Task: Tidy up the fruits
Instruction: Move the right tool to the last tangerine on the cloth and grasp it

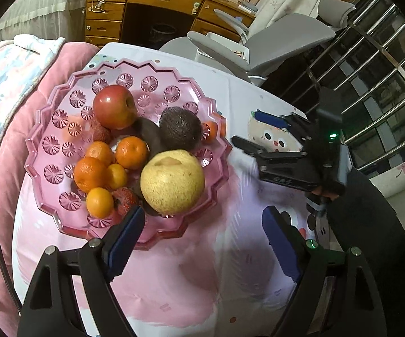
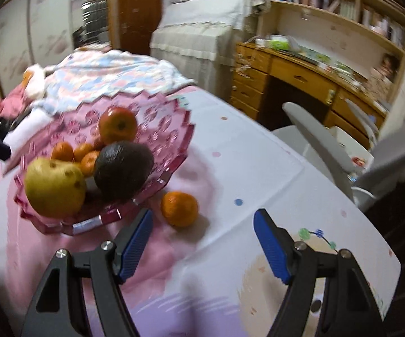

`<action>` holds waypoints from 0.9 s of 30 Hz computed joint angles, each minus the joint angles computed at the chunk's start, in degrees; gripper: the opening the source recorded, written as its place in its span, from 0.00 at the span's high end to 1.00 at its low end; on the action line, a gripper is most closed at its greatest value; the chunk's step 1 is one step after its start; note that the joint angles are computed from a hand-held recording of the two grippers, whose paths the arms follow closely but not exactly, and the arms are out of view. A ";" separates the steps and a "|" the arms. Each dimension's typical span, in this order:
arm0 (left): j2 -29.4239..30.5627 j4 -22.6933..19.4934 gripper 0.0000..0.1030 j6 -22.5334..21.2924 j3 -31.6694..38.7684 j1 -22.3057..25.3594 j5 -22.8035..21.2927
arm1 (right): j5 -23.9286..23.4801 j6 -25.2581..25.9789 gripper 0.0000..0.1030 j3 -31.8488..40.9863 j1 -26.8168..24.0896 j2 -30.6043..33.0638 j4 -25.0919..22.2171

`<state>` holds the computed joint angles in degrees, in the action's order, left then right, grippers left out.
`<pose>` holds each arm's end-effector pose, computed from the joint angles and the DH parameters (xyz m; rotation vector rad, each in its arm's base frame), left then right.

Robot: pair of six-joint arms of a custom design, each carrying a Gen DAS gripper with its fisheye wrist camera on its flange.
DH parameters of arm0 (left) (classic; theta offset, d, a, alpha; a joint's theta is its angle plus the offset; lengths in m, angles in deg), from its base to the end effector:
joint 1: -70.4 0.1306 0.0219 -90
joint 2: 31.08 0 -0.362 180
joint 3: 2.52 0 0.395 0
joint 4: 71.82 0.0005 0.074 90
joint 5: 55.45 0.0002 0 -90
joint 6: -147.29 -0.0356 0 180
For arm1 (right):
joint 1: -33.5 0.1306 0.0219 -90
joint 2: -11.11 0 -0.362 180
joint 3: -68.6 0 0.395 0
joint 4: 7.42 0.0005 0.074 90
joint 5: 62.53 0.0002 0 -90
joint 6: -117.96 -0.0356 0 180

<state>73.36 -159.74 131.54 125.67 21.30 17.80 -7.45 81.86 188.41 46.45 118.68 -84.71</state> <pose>0.3483 -0.3871 0.5429 -0.6651 2.5700 -0.3502 0.5418 0.1450 0.4658 -1.5089 1.9731 0.5384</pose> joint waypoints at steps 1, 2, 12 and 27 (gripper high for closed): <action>0.29 -0.32 0.18 0.14 0.26 -0.02 0.10 | 0.17 1.11 0.28 -0.80 0.33 -0.06 0.42; 0.45 -0.41 0.18 0.23 0.33 0.04 0.19 | 0.40 1.98 0.28 -1.42 0.64 -0.08 0.76; 0.66 -1.10 0.18 2.69 0.08 0.37 -0.10 | 2.28 5.70 0.32 -5.95 3.13 -0.29 3.63; 0.72 -1.93 0.18 3.70 0.31 0.67 -0.29 | 0.54 0.90 0.60 -4.69 4.25 1.61 4.19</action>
<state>74.08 -161.66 135.25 125.98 21.97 17.51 -6.91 82.76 183.72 50.70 120.30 -80.52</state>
